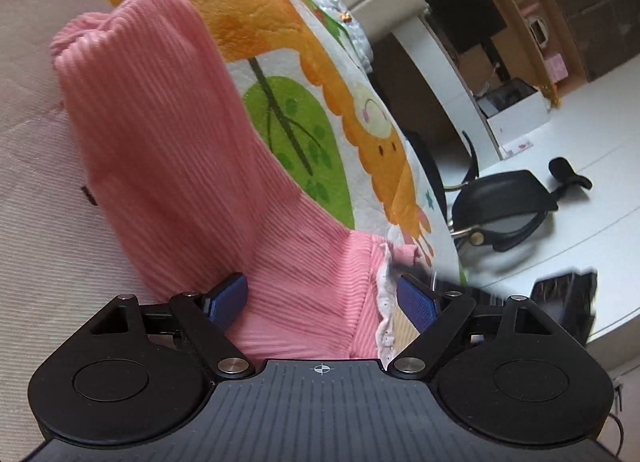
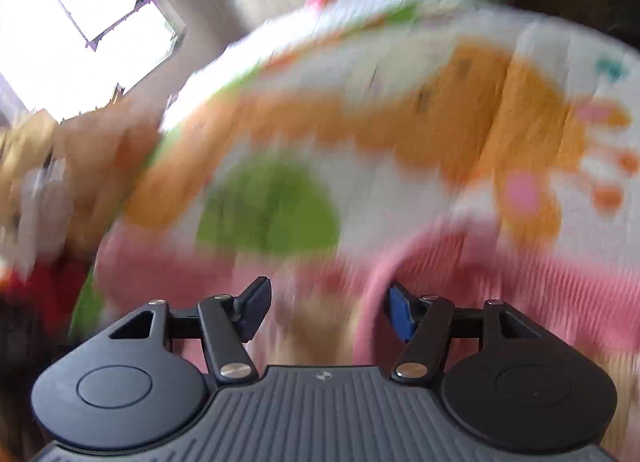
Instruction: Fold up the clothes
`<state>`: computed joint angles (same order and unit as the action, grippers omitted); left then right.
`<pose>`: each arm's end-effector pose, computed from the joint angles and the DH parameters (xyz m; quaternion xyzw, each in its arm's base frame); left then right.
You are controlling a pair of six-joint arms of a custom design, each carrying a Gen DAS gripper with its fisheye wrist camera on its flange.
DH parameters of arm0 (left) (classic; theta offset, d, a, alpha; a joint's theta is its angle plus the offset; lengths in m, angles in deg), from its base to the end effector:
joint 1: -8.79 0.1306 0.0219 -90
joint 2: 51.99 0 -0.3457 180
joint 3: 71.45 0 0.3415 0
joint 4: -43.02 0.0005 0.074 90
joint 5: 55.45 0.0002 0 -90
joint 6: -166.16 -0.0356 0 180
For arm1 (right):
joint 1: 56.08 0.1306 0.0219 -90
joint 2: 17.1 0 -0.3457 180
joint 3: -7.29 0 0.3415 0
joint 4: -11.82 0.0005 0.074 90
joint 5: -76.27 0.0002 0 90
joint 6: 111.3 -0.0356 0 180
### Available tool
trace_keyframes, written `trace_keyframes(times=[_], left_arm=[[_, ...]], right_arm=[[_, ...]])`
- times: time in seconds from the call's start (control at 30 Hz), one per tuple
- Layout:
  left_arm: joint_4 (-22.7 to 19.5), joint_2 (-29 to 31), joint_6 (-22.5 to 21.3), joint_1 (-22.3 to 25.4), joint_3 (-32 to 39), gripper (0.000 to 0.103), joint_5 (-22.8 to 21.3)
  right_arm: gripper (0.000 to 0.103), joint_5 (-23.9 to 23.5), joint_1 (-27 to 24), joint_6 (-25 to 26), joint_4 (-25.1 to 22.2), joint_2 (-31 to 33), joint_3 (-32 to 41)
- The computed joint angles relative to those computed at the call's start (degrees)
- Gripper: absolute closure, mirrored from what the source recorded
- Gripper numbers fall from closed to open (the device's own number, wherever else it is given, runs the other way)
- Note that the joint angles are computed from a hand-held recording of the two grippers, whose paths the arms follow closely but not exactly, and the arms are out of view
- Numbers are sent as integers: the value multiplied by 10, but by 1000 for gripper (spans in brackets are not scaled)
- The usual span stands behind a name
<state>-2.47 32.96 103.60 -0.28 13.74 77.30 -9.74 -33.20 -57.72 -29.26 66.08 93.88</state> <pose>0.3944 -0.0879 0.4051 -0.0005 0.8722 -0.4311 0.2311 0.3773 0.1560 0.4271 0.1210 0.8889 0.1909 0.3984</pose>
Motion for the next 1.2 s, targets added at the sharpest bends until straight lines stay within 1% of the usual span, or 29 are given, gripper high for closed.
trace_keyframes(times=[0.03, 0.07, 0.1, 0.13, 0.2, 0.23, 0.27, 0.33, 0.37, 0.4, 0.43, 0.47, 0.5, 0.53, 0.57, 0.6, 0.63, 0.67, 0.7, 0.77, 0.8, 0.87, 0.9, 0.93, 0.97, 1.0, 1.07, 1.13, 1.2], left_arm=[[3, 0, 0, 2, -2, 16, 2], [5, -1, 0, 4, -5, 16, 2], [6, -1, 1, 6, -6, 16, 0], [9, -2, 2, 7, -8, 16, 0], [12, -2, 7, 10, -9, 16, 1], [17, -1, 12, 10, -10, 16, 2], [20, -1, 17, 10, -11, 16, 2], [29, 0, 24, 8, -14, 15, 1], [34, 1, 27, 6, -15, 13, 0], [39, 1, 30, 4, -16, 12, -2], [43, 1, 31, 3, -17, 11, -4], [44, 1, 31, 0, -17, 11, -8], [44, 1, 32, -2, -17, 11, -12], [45, 1, 32, -3, -17, 11, -15], [46, 0, 33, -3, -17, 11, -16], [47, 1, 34, -2, -18, 12, -16], [49, 1, 36, -1, -19, 12, -16], [50, 1, 39, 0, -20, 13, -17], [49, 1, 43, 1, -19, 14, -18], [47, 2, 45, 2, -17, 14, -19], [46, 4, 47, 1, -16, 13, -20], [44, 8, 49, -1, -11, 11, -24], [46, 8, 50, -4, -11, 9, -28], [47, 9, 50, -7, -10, 9, -32], [50, 9, 52, -10, -10, 8, -38], [52, 8, 53, -13, -10, 7, -43], [53, 6, 53, -15, -10, 7, -48], [49, 6, 51, -10, -8, 7, -41], [48, 9, 55, 0, -7, 7, -30]], right_arm=[[45, 55, 1, 2, 18, 2, 2], [45, 121, 6, 15, 28, 4, 6], [45, 173, 8, 33, 33, 7, 11], [45, 189, 6, 52, 19, 5, 19], [45, 174, -7, 79, -21, -12, 25], [44, 180, -5, 96, -30, -29, 15], [40, 203, 3, 125, -48, -46, 4], [37, 248, 22, 178, -87, -70, -16], [35, 253, 29, 194, -114, -79, -26], [35, 261, 37, 201, -143, -79, -33], [35, 285, 48, 205, -167, -71, -38], [35, 317, 58, 212, -183, -62, -44], [35, 361, 66, 232, -173, -58, -58], [37, 414, 68, 256, -148, -54, -71], [47, 486, 64, 265, -136, -38, -74], [53, 544, 55, 273, -121, -27, -77], [53, 556, 34, 256, -122, -25, -74], [53, 528, 6, 206, -152, -26, -59], [53, 492, -17, 169, -166, -39, -54], [52, 386, -52, 129, -148, -111, -80], [50, 347, -64, 114, -147, -144, -91], [49, 326, -57, 103, -170, -201, -113], [48, 313, -48, 95, -184, -218, -118], [48, 306, -32, 92, -199, -227, -120], [47, 303, -14, 101, -209, -230, -120], [44, 300, 2, 112, -214, -228, -120], [37, 295, 33, 138, -199, -202, -113], [36, 284, 56, 153, -168, -158, -103], [36, 273, 57, 174, -151, -105, -80]])
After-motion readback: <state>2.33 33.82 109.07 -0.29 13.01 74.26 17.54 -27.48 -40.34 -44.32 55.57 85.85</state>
